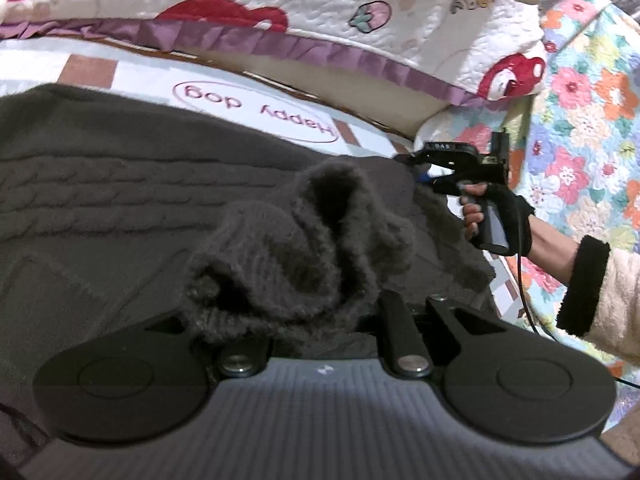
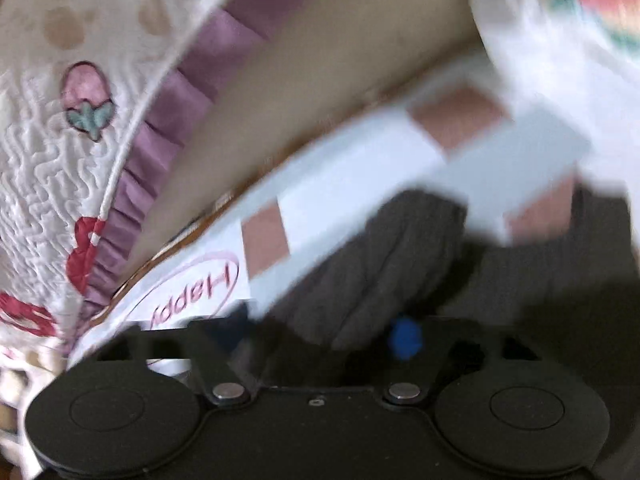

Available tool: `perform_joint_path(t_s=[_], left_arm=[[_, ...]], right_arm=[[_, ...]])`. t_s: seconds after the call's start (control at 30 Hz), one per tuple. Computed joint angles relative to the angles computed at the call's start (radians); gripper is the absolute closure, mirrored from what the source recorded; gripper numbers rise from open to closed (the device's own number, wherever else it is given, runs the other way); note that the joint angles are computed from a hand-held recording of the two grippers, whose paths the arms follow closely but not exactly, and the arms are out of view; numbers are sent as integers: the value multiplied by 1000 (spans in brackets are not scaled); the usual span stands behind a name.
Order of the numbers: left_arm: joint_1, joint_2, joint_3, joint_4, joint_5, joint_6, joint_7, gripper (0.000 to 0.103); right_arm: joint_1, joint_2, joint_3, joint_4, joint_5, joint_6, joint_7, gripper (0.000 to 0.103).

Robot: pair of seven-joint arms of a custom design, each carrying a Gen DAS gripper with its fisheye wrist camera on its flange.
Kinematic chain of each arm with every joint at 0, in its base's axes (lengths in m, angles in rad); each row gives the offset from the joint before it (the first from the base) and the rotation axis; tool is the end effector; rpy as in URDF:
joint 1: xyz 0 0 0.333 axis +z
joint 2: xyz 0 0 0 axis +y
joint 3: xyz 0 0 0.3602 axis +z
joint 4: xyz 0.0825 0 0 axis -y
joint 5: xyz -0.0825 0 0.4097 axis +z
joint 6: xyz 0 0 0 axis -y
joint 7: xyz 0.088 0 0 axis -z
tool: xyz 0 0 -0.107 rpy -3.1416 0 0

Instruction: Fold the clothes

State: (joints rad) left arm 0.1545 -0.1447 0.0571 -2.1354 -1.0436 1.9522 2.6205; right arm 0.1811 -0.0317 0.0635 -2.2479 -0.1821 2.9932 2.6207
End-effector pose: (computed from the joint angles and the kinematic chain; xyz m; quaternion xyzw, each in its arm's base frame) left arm 0.5346 0.0573 0.5299 0.4911 -0.7380 0.4542 0.0888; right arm 0.5644 0.1545 0.4995 -0.4170 0.8256 -0.0989 0.3670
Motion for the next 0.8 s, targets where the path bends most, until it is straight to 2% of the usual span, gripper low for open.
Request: perform_joint_path(t_s=[0.03, 0.07, 0.1, 0.23, 0.3, 0.33, 0.4, 0.43, 0.57, 0.6, 0.7, 0.8], left_arm=[[1, 0, 1, 6, 2, 1, 0, 91], [3, -1, 1, 11, 5, 9, -2, 91], [3, -3, -2, 13, 10, 31, -8, 91], [-5, -8, -11, 10, 38, 126, -38, 90], [-11, -7, -12, 0, 57, 117, -62, 90], [-15, -8, -14, -6, 69, 109, -74, 90], [-24, -14, -20, -18, 101, 102, -80, 90], [-29, -23, -22, -28, 107, 117, -67, 90], [-47, -53, -14, -40, 120, 175, -16, 90], [-48, -53, -4, -31, 115, 168, -16, 90], [-30, -38, 43, 24, 58, 72, -18, 90], [1, -15, 55, 62, 119, -64, -35, 90]], right_arm=[[-17, -4, 4, 4, -115, -1, 74, 76], [-34, -24, 10, -9, -213, 13, 151, 76], [-45, -53, 19, -31, -253, 26, 176, 78], [-34, -172, 48, -121, -181, -44, 36, 80], [-27, -230, 62, -160, -149, -97, -32, 80], [-33, -247, 76, -169, -147, -163, -64, 80], [-61, -253, 123, -161, -175, -295, -91, 80], [-70, -250, 138, -156, -194, -332, -92, 80], [-88, -238, 174, -122, -295, -399, -60, 78], [-83, -234, 175, -108, -318, -419, -63, 76], [-64, -220, 171, -63, -369, -470, -73, 74], [-48, -220, 167, -31, -427, -501, -61, 57]])
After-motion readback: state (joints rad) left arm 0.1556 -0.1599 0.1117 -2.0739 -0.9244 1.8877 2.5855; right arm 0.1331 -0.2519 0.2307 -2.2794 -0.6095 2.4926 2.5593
